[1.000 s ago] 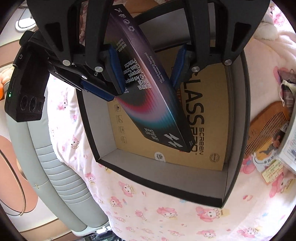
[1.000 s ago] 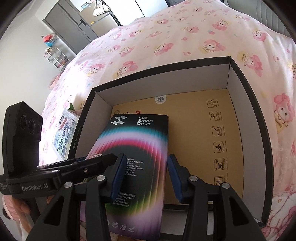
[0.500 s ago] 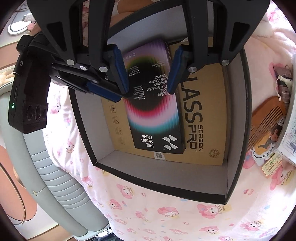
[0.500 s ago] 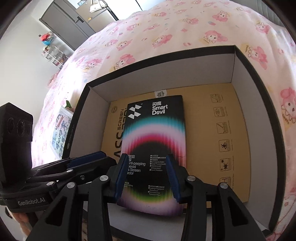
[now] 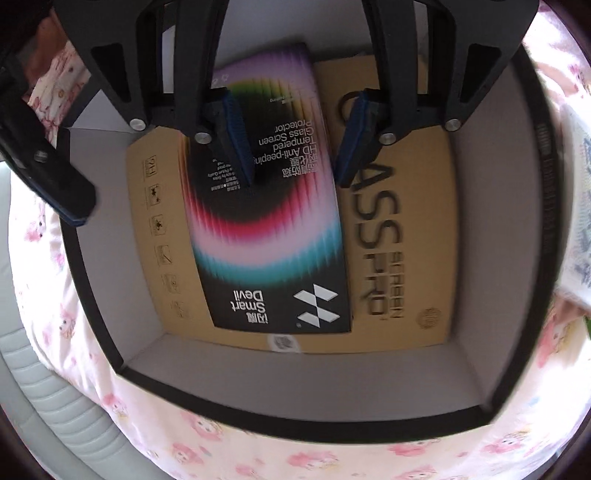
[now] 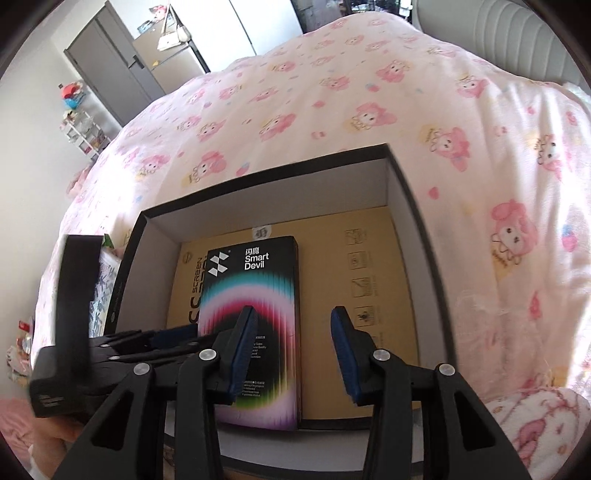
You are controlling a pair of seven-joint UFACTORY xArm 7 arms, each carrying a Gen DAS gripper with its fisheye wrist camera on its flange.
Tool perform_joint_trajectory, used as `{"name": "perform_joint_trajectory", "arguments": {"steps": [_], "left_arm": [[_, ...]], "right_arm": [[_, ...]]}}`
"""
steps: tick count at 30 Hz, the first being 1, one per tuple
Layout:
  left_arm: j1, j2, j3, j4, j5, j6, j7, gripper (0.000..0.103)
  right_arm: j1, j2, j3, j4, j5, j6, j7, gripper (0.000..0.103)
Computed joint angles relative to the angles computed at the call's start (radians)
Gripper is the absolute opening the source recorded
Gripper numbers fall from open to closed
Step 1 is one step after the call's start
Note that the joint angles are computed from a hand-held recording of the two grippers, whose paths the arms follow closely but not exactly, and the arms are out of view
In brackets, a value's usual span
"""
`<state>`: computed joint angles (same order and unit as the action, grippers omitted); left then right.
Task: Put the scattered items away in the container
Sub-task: 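Carry the Smart Devil box over the black box and lower it inside, then open the right tool, release the box upright, and withdraw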
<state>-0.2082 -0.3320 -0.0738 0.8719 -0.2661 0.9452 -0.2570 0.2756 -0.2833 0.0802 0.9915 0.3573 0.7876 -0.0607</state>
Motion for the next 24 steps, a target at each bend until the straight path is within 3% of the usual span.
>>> {"name": "perform_joint_trajectory", "arguments": {"steps": [4, 6, 10, 15, 24], "left_arm": [[-0.062, 0.017, 0.055, 0.011, -0.213, 0.003, 0.175, 0.046], [-0.069, 0.016, 0.050, 0.012, -0.265, -0.010, 0.220, 0.046], [-0.039, -0.003, 0.007, 0.002, -0.178, -0.063, 0.153, 0.042], [-0.018, 0.052, 0.014, 0.039, -0.143, -0.014, 0.079, 0.038], [-0.027, 0.074, 0.048, 0.057, -0.314, 0.020, 0.250, 0.035]], "right_arm": [[-0.017, -0.025, -0.030, 0.000, 0.021, 0.009, -0.019, 0.038], [-0.029, -0.028, -0.032, 0.002, 0.008, 0.004, -0.018, 0.038], [-0.043, -0.013, -0.032, -0.003, -0.002, 0.011, -0.002, 0.038], [-0.042, -0.007, -0.022, -0.015, -0.013, 0.006, -0.007, 0.038], [-0.055, -0.016, -0.020, -0.027, -0.044, -0.010, 0.015, 0.037]]}}
